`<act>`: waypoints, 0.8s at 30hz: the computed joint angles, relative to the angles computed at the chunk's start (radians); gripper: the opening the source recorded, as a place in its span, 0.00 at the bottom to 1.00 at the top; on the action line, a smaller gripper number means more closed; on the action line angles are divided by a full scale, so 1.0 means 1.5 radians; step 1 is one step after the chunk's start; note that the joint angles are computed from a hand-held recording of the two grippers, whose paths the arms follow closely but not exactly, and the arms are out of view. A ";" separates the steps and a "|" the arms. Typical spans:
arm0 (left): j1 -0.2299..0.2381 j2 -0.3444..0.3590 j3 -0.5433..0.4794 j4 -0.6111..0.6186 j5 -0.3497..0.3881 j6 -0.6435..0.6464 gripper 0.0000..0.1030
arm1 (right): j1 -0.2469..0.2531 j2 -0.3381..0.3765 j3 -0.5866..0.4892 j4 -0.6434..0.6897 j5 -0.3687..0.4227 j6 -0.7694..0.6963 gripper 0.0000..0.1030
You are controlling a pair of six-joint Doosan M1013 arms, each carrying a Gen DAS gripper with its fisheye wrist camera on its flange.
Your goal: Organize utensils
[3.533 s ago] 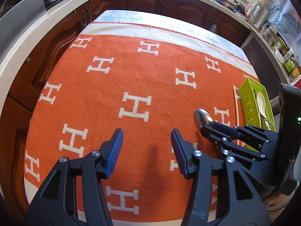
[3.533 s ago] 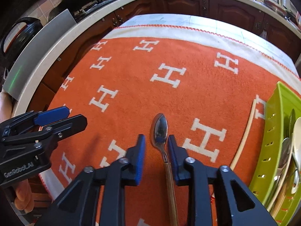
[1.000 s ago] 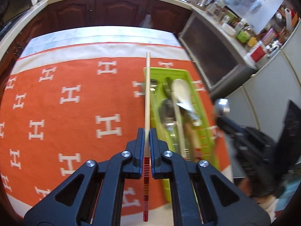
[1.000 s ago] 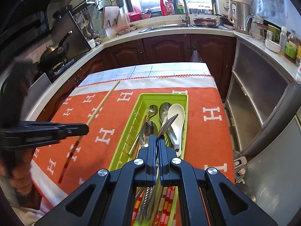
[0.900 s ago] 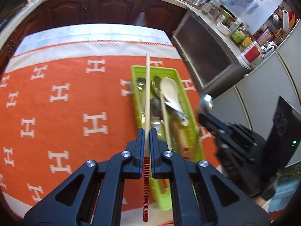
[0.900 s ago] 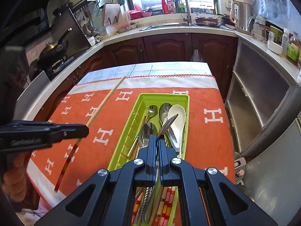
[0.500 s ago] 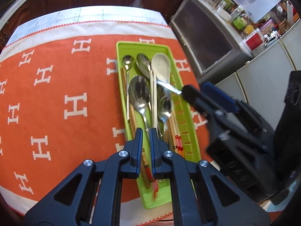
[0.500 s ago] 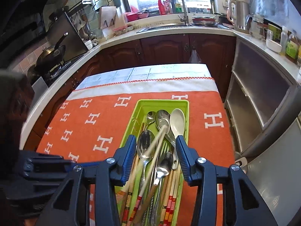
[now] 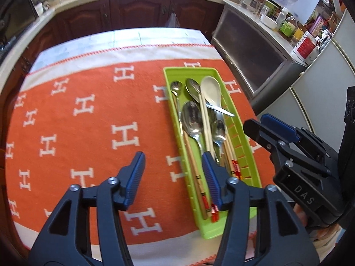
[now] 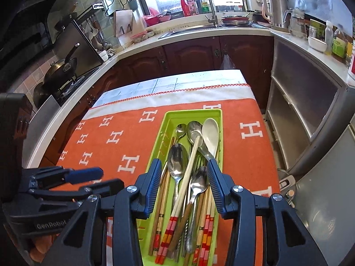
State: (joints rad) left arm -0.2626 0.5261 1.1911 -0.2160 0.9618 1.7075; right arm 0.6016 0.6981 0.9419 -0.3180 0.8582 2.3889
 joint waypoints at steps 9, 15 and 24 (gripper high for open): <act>0.009 -0.028 0.033 0.042 -0.050 -0.002 0.71 | 0.011 -0.005 -0.001 0.029 0.011 0.005 0.43; 0.015 -0.037 0.044 0.095 -0.048 -0.044 0.77 | 0.019 -0.006 -0.003 0.046 0.020 0.013 0.43; 0.024 -0.066 0.076 0.142 -0.066 -0.087 0.79 | 0.031 -0.011 -0.005 0.050 0.059 0.057 0.54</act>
State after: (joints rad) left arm -0.2259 0.4268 1.3051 -0.0028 0.8621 1.5770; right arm 0.6478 0.6819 0.9346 -0.2432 0.9466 2.4750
